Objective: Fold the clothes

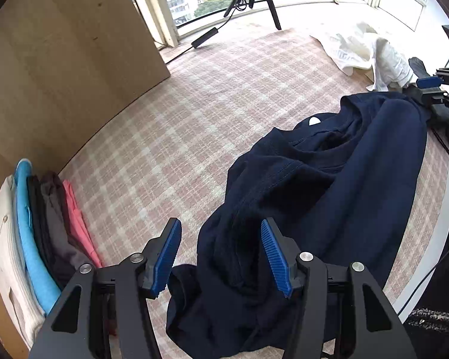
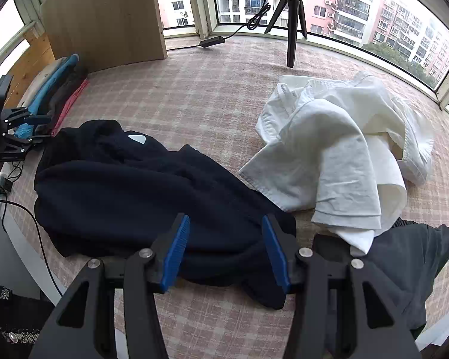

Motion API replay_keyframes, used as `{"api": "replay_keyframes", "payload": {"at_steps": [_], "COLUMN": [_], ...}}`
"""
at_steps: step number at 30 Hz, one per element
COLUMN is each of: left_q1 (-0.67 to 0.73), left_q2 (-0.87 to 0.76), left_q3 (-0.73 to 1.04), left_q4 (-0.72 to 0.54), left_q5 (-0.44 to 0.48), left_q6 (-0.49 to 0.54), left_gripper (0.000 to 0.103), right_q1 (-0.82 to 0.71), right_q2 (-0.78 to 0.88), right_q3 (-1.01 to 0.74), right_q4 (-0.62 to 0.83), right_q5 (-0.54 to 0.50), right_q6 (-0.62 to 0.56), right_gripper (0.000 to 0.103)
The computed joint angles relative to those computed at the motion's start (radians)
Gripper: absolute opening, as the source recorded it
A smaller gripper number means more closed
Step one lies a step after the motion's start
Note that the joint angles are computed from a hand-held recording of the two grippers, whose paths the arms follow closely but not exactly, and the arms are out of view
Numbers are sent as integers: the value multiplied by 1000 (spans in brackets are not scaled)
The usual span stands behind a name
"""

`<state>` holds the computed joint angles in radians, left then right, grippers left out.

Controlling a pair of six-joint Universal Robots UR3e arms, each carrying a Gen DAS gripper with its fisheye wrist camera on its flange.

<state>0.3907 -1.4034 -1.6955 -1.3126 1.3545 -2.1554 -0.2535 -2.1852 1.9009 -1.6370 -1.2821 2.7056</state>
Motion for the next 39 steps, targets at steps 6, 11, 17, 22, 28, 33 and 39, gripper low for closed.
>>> {"api": "replay_keyframes", "payload": {"at_steps": [6, 11, 17, 22, 28, 33, 39], "left_q1": [-150, -82, 77, 38, 15, 8, 35], "left_q2": [-161, -146, -98, -141, -201, -214, -166], "left_q3": [18, 69, 156, 141, 141, 140, 102], "left_q4": [97, 5, -131, -67, -24, -21, -35], "left_q5": [98, 5, -100, -55, -41, -26, -48], "left_q6": [9, 24, 37, 11, -15, -12, 15], "left_gripper": [40, 6, 6, 7, 7, 8, 8], "right_q1": [45, 55, 18, 184, 282, 272, 247], "right_q2": [53, 115, 245, 444, 464, 479, 484], "right_q3": [-1, -3, -59, -108, -81, -79, -97], "right_q4": [-17, -82, -111, -261, -273, -259, -195], "right_q5": [32, 51, 157, 12, -81, -101, -107], "right_q6": [-11, -84, -82, -48, -93, -127, -179], "right_gripper": [51, 53, 52, 51, 51, 51, 48]}}
